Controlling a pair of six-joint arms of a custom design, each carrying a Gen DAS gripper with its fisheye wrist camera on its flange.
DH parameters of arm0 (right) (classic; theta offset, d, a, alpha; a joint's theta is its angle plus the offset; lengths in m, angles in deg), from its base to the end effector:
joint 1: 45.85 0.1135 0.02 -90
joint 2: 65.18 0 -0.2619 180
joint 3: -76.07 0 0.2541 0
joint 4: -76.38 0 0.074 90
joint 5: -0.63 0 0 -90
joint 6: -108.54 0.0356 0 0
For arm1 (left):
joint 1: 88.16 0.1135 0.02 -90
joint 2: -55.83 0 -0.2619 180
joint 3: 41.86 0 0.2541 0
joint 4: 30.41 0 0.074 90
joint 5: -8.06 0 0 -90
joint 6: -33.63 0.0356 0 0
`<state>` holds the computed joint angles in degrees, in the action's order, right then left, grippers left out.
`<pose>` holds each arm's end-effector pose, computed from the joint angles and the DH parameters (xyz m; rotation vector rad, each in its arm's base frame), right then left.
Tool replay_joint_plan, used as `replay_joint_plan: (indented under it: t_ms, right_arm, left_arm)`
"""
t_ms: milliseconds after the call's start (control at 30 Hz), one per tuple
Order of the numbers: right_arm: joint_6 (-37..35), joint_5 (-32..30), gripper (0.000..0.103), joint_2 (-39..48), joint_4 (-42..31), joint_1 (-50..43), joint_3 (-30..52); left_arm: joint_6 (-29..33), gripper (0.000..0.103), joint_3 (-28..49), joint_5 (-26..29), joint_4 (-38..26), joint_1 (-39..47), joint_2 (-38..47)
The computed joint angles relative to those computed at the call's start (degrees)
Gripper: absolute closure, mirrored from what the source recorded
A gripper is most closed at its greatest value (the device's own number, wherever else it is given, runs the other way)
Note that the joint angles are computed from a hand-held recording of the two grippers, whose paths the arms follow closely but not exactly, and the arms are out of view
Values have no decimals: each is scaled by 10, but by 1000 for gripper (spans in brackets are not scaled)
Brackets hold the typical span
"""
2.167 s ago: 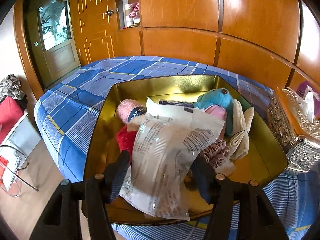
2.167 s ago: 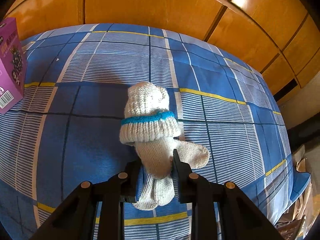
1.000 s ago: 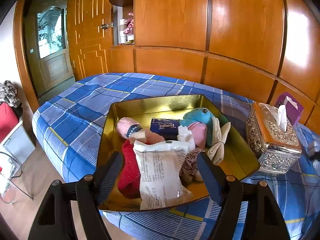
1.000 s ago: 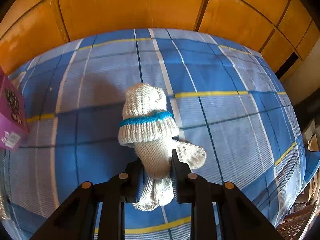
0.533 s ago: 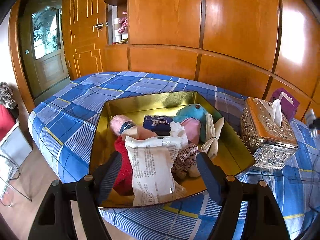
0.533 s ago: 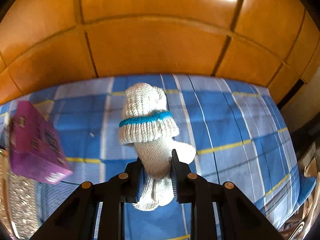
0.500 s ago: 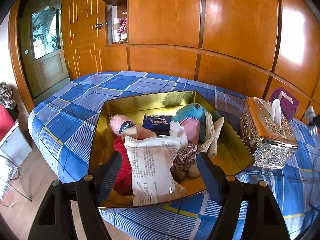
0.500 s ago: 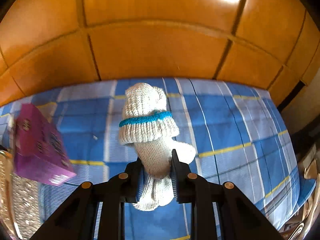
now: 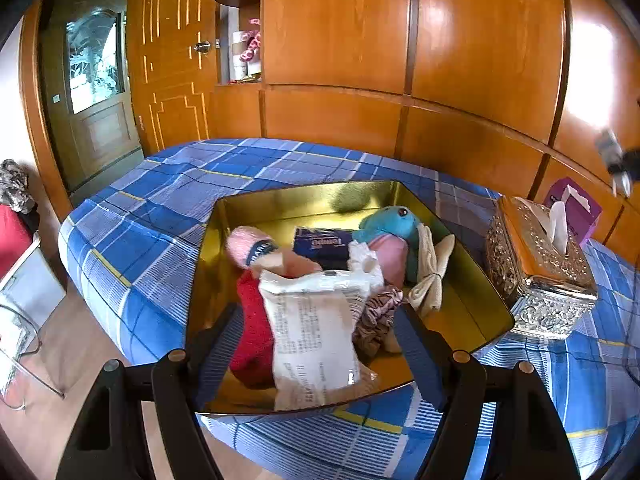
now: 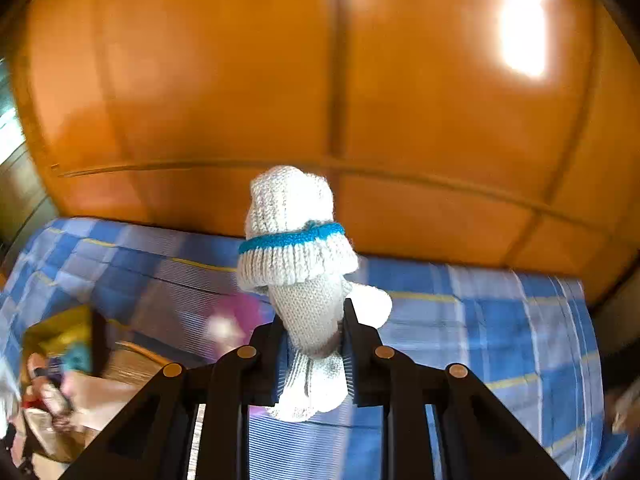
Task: Organize soft objects
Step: 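Lift the white socks with the right tool and carry toward the tray, then lower the white socks into the gold tray and open the right tool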
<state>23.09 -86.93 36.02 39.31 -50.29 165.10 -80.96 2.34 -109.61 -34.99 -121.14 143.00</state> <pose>0.3895 -0.0318 0.2339 0.2096 2.4207 -0.0509 0.2306 -0.1300 0.1240 -0.0506 2.2833 0.0655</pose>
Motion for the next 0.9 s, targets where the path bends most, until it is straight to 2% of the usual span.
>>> replay_joint_plan:
  t_ms: [300,400,600,900]
  right_arm:
    - [3,14,82,97,-15,199,135]
    - [2,-6,82,133,3,254,158]
    - [-29,-74,82,168,57,331,126]
    - [-63,-111,82,180,43,387,65]
  left_arm:
    - [8,23,-30,4,-6,42,-45]
    - [8,23,-39,6,-6,56,-54]
    - [8,23,-53,12,4,84,-63]
    - [5,23,-60,20,16,105,-56]
